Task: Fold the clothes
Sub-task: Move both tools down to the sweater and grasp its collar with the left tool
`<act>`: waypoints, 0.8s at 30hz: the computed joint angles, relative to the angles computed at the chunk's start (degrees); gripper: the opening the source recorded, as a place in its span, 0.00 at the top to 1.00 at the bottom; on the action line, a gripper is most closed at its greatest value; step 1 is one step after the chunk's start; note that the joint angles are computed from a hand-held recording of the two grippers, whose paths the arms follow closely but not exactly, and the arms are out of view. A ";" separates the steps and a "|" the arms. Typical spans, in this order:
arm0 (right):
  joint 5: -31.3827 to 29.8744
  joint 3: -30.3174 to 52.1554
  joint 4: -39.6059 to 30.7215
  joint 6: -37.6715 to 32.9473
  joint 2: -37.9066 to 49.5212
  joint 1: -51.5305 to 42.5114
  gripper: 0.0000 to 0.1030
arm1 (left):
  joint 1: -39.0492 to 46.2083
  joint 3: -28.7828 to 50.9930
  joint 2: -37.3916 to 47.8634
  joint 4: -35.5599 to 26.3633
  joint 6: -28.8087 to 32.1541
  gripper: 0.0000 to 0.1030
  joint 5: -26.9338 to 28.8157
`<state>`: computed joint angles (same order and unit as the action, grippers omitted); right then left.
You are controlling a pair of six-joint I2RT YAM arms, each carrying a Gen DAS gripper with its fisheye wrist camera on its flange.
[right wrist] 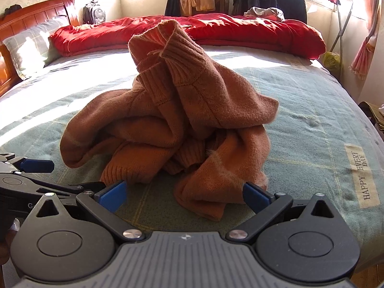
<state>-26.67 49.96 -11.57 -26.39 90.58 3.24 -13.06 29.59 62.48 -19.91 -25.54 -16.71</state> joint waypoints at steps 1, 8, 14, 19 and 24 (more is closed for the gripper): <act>-0.49 1.56 -0.93 -0.43 0.90 0.16 0.00 | 0.91 0.45 -0.04 0.70 1.59 0.00 0.52; -2.02 15.40 -10.19 -3.63 8.53 0.93 0.00 | 10.50 4.84 3.04 3.47 12.90 0.00 13.86; -0.15 25.89 -17.30 -9.75 13.25 1.24 0.00 | 15.23 8.86 6.16 4.05 21.04 0.00 23.08; -3.63 32.86 -21.62 -15.15 16.89 0.17 0.00 | 16.03 13.42 10.25 2.51 27.80 0.00 27.90; -7.58 39.80 -25.55 -22.71 21.33 -0.59 0.00 | 13.87 16.96 14.00 2.16 30.21 0.00 24.73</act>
